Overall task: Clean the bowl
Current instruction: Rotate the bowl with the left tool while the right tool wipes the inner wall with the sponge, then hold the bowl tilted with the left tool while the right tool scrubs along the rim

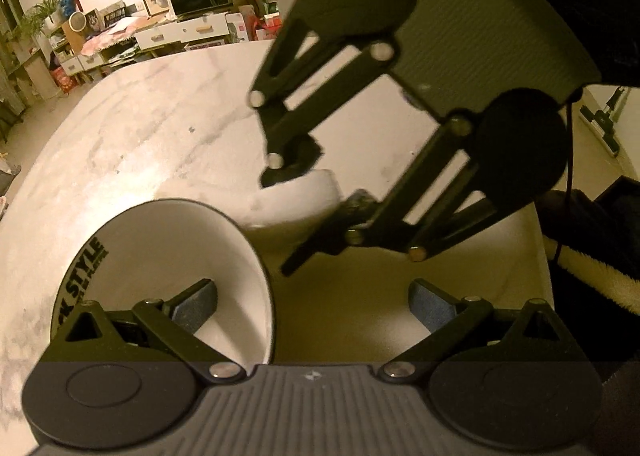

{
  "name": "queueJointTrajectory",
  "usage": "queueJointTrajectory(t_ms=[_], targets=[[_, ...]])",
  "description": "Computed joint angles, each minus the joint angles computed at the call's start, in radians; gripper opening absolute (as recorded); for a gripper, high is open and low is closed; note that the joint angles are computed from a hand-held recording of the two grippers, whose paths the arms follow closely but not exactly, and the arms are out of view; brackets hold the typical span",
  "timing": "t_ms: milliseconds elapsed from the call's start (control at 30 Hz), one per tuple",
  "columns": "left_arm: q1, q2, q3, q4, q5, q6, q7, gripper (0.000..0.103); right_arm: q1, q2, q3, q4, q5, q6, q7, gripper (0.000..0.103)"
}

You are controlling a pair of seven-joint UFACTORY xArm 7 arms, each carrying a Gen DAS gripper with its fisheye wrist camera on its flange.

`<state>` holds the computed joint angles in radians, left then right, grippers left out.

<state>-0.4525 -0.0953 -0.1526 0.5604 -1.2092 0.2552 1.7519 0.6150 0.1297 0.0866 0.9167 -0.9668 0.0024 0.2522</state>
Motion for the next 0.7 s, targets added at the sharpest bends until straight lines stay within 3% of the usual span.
queueJointTrajectory(t_ms=[233,400,700], targets=[[0.018,0.044,-0.012,0.042,-0.037,-0.003,0.028,0.102,-0.021,0.004,0.019,-0.021,0.092,-0.028,-0.101,0.023],[0.028,0.047,-0.019,0.046,-0.023,0.002,0.026,0.102,0.006,0.019,-0.018,-0.016,0.128,-0.05,-0.14,0.023],[0.043,0.095,-0.04,0.094,-0.214,-0.003,0.197,0.103,0.031,0.085,-0.062,0.031,0.268,-0.093,-0.264,0.023]])
